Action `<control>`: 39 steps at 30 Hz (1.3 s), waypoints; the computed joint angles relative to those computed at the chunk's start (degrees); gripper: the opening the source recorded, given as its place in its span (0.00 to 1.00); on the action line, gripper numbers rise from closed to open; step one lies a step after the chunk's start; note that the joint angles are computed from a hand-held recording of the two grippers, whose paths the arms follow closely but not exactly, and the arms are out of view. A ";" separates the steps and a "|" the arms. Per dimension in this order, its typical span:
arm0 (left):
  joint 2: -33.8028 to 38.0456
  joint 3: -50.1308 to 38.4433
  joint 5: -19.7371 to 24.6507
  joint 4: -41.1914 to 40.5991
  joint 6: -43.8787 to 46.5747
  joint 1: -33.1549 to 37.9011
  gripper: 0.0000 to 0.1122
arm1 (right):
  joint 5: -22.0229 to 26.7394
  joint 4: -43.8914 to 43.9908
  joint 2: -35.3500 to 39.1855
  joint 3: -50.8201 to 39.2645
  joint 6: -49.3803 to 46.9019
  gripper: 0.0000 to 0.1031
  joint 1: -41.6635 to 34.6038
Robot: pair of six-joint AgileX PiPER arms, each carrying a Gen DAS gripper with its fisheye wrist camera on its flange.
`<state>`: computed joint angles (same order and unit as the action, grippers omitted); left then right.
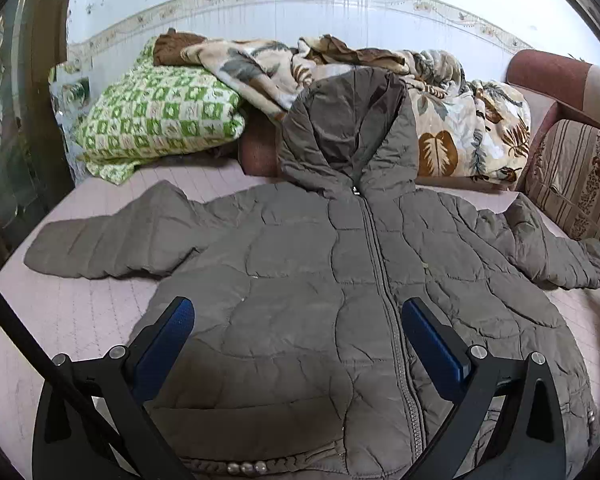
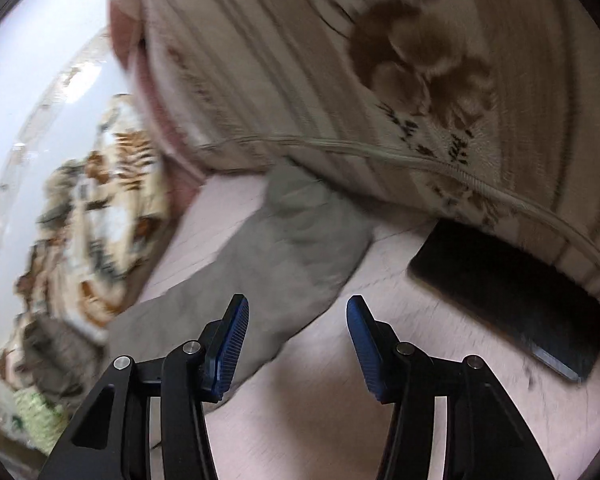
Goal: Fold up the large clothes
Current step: 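Grasp the jacket sleeve cuff with the right gripper, then carry the sleeve across the jacket front and release it with the right gripper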
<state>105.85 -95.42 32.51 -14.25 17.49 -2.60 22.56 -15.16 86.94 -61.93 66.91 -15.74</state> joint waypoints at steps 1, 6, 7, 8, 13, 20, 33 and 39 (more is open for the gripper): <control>0.30 -0.25 0.38 -0.15 0.00 -0.01 0.92 | -1.01 0.49 1.23 -0.22 -0.07 0.54 -1.07; 1.49 -1.03 0.78 1.77 -1.51 -0.76 0.92 | -3.02 3.03 7.84 -3.77 -3.36 0.54 -4.64; 1.69 -1.12 0.77 2.18 -1.78 -0.96 0.92 | -3.36 4.40 9.44 -4.92 -5.37 0.54 -5.26; 1.91 -1.26 0.82 2.46 -1.98 -1.14 0.92 | -2.64 3.49 10.28 -5.62 -5.10 0.54 -5.27; 2.77 -1.84 0.89 4.76 -3.74 -1.90 0.92 | -2.42 -10.04 12.60 -7.54 3.75 0.26 -3.54; 1.61 -0.48 -0.67 4.22 -3.65 -1.44 0.92 | 6.34 -36.17 3.54 -5.93 21.88 0.15 5.29; -2.23 1.07 -1.51 -2.19 1.46 3.28 0.92 | 32.27 -35.12 3.39 -44.45 -2.20 0.15 28.62; -2.69 0.45 -0.19 -4.98 3.81 6.98 0.92 | 42.05 -33.20 17.74 -73.18 -15.23 0.15 41.75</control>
<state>103.16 -94.97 32.32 -19.23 21.30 4.38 64.61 -48.36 104.67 -135.11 51.68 26.01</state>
